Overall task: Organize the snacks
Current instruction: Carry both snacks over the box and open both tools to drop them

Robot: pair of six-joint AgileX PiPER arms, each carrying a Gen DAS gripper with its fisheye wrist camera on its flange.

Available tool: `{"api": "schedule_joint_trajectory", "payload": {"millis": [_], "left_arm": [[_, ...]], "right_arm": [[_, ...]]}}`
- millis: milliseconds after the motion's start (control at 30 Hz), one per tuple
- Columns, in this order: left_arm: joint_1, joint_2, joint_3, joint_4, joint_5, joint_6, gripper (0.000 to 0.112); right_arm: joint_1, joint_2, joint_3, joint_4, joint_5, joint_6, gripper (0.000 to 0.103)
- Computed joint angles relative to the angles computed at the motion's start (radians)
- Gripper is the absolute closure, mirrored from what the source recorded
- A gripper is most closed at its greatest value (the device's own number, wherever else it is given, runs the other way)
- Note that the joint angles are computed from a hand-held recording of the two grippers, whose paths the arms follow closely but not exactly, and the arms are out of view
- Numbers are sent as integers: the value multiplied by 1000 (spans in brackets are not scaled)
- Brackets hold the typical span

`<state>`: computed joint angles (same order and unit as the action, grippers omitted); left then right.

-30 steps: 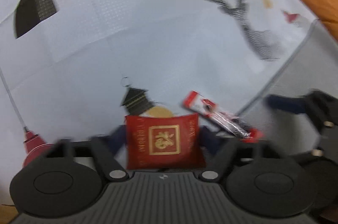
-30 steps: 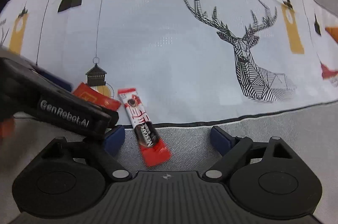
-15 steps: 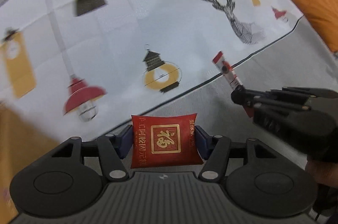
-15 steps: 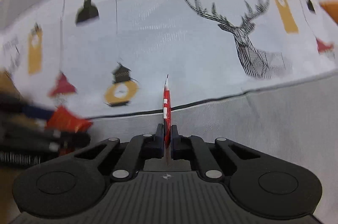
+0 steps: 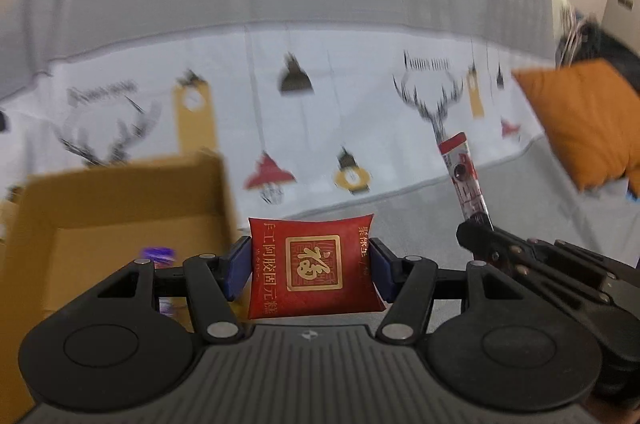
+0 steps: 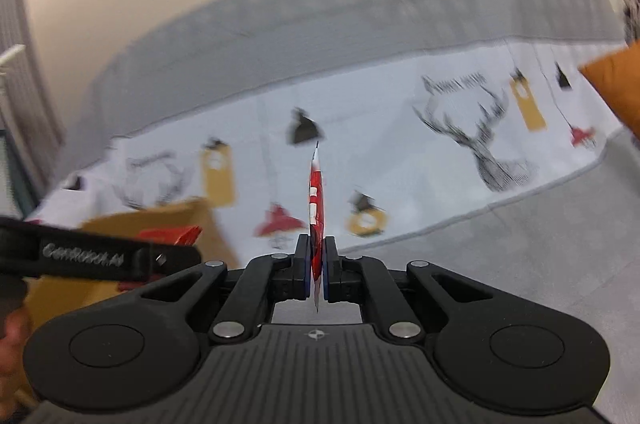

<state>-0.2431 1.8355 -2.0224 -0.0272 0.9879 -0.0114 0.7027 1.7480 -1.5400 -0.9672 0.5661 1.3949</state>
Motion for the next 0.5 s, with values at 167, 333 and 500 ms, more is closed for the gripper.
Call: {"api": "schedule_joint_trajectory", "payload": {"millis": [167, 333, 500], "left_arm": [[167, -169, -6, -203, 65, 99, 46], [313, -338, 35, -286, 22, 184, 46], [416, -430, 148, -276, -64, 212, 46]], "right_arm": [[147, 22, -251, 19, 135, -192, 98], [289, 103, -548, -84, 225, -281, 98], [348, 241, -847, 3, 281, -467, 98]]}}
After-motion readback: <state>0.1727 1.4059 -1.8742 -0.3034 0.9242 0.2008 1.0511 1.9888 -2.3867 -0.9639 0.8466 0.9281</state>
